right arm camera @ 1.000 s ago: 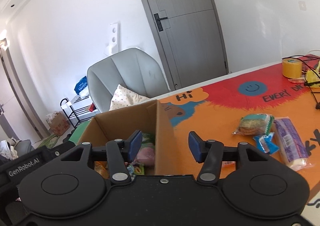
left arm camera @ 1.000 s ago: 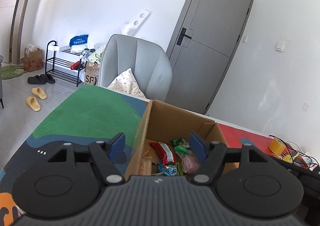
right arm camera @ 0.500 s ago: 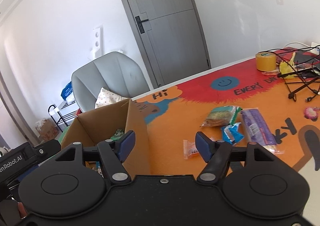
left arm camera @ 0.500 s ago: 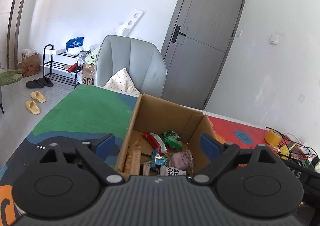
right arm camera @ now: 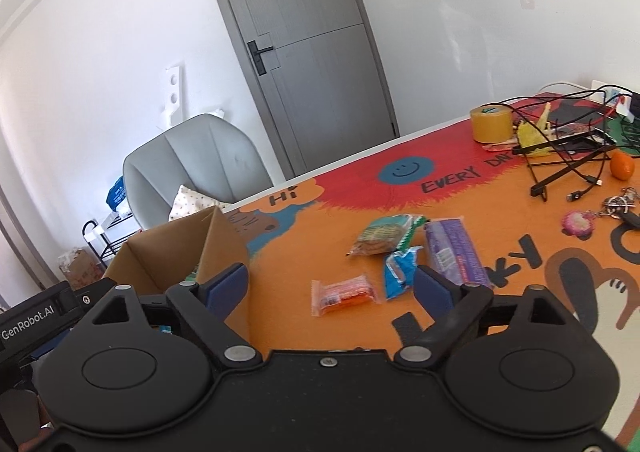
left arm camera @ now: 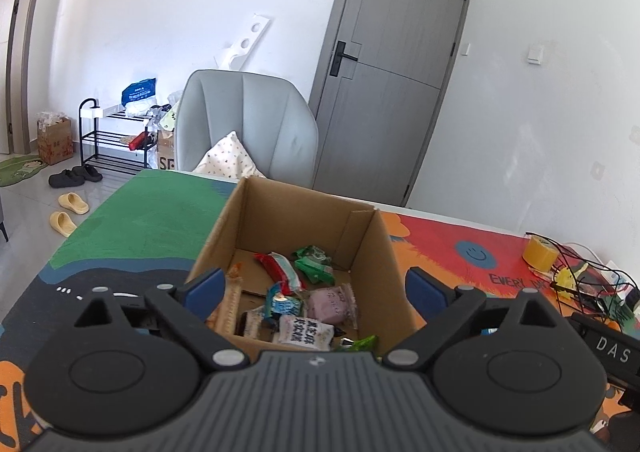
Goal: Organize snacks
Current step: 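Move both grippers back over the remaining snacks on the table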
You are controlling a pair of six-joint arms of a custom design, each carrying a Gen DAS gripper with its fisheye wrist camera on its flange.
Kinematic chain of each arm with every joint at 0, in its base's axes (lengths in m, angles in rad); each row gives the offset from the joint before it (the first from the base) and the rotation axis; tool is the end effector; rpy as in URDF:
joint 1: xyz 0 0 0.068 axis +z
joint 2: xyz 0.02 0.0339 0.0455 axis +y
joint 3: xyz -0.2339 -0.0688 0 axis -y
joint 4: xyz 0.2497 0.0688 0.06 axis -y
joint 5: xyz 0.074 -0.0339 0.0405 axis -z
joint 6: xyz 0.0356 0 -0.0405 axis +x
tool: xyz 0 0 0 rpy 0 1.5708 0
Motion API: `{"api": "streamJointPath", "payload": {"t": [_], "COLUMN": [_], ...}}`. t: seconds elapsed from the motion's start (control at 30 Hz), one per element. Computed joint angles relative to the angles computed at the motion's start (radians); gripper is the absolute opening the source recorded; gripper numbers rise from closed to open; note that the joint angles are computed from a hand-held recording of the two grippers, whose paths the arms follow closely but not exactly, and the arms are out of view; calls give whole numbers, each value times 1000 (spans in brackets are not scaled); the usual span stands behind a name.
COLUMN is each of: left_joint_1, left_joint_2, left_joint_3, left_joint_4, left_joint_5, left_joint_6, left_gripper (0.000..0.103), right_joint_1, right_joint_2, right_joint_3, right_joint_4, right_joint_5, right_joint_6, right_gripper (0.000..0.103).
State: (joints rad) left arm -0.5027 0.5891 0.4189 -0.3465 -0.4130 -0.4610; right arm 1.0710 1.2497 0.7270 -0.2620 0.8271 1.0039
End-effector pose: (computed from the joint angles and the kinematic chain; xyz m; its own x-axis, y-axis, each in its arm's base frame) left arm 0.1598 -0.0715 0.2076 -0.4480 -0.2187 -0.8669 -0.0712 0.9753 -0.2092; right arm 0.1485 0.2173 0.1935 -0.4726 0.3262 -0.8187 0.1006 0.9429 0.3176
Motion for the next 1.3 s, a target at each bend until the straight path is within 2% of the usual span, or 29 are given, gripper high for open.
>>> {"api": "streamJointPath", "payload": {"t": [0.37, 0.93, 1.2, 1.3], "left_joint_1": [-157, -313, -336, -332], "left_joint_2": [166, 444, 569, 625], "left_joint_3": [51, 149, 192, 220], "left_joint_4": [96, 245, 328, 352], "left_joint_5": [-90, -157, -128, -114], "left_joint_6": [-23, -29, -27, -32], "left_gripper": [96, 95, 91, 86], "right_joint_1": [-45, -177, -272, -301], "right_joint_2": [-132, -315, -317, -293], "right_joint_3": [-116, -301, -352, -354], "right_joint_4": [-27, -4, 63, 103], "right_joint_5": [-1, -70, -152, -177], "right_joint_6": [31, 36, -2, -32], "right_gripper": [93, 93, 89, 86]}}
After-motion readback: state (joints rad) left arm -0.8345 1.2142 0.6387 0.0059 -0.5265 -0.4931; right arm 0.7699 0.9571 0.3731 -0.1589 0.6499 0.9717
